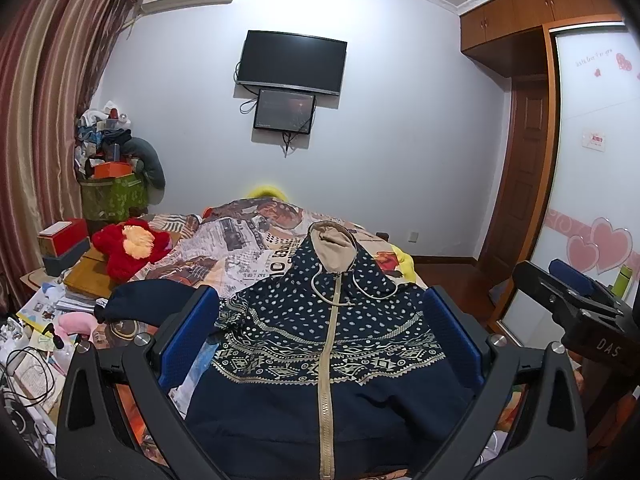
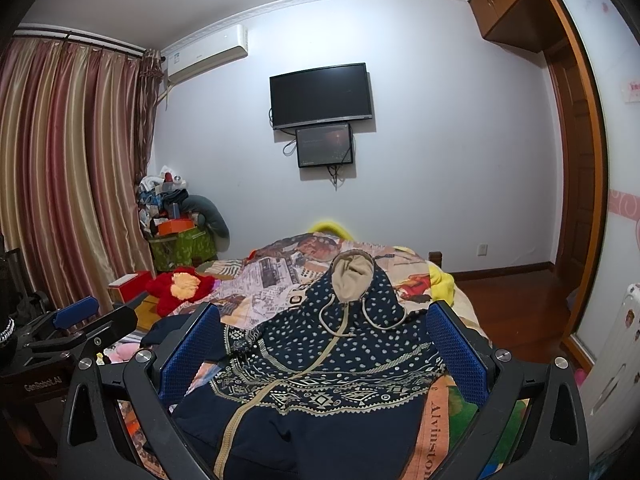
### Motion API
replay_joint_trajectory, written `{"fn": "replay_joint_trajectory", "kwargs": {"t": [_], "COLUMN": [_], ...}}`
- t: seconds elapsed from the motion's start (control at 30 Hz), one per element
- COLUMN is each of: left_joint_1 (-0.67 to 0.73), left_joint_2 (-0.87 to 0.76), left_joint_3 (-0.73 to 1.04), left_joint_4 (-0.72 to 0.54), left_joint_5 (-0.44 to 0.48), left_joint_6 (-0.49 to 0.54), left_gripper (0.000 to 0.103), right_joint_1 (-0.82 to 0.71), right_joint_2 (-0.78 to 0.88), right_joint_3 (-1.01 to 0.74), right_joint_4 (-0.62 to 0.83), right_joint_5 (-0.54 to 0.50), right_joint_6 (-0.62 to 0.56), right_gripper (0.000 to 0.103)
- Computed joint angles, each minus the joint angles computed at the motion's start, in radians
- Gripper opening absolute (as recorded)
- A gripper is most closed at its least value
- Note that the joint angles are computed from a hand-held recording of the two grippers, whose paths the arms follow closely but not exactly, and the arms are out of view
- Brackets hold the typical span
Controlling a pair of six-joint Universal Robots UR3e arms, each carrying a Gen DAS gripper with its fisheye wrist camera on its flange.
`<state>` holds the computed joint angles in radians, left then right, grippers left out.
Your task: Fold large clothes
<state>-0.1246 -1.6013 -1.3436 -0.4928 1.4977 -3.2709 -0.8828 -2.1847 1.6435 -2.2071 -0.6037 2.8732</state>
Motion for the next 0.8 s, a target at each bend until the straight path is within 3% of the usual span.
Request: {"fn": "replay_joint_trajectory", "kwargs": {"t": [0.27,0.43,0.63,0.8], "left_joint_1": [0.012,0.055,0.144,0.264], "left_joint_2": [-0.036,-0.091,-0.216,-0.360], "left_joint_3": [0.026,0.074,0.178,0.341], "left_joint_4": [0.022,0.032,0.033,-0.087], "left_joint_5": [0.037,0.055,0.061,-0.010], "left_joint_6": [0.018,0.042,0.058,0.043], "left_gripper": [0.102,0.102,0.102,0.102], "right_joint_1": [0.161,0.317,0.494,0.602], "right_joint_2": [0.106,0.245,0.493,0.748], "right_joint_3": [-0.022,-0.092,-0.280,-0.550], "right_joint_4": [-0.118,-0.211,-0.262,-0.208], "right_joint_5": [-0.152,-0.314,-0.502,-0.623], "right_joint_6": [0.063,0.103,0.116,0.100], "right_gripper": [0.103,0.103,0.103,0.103]}}
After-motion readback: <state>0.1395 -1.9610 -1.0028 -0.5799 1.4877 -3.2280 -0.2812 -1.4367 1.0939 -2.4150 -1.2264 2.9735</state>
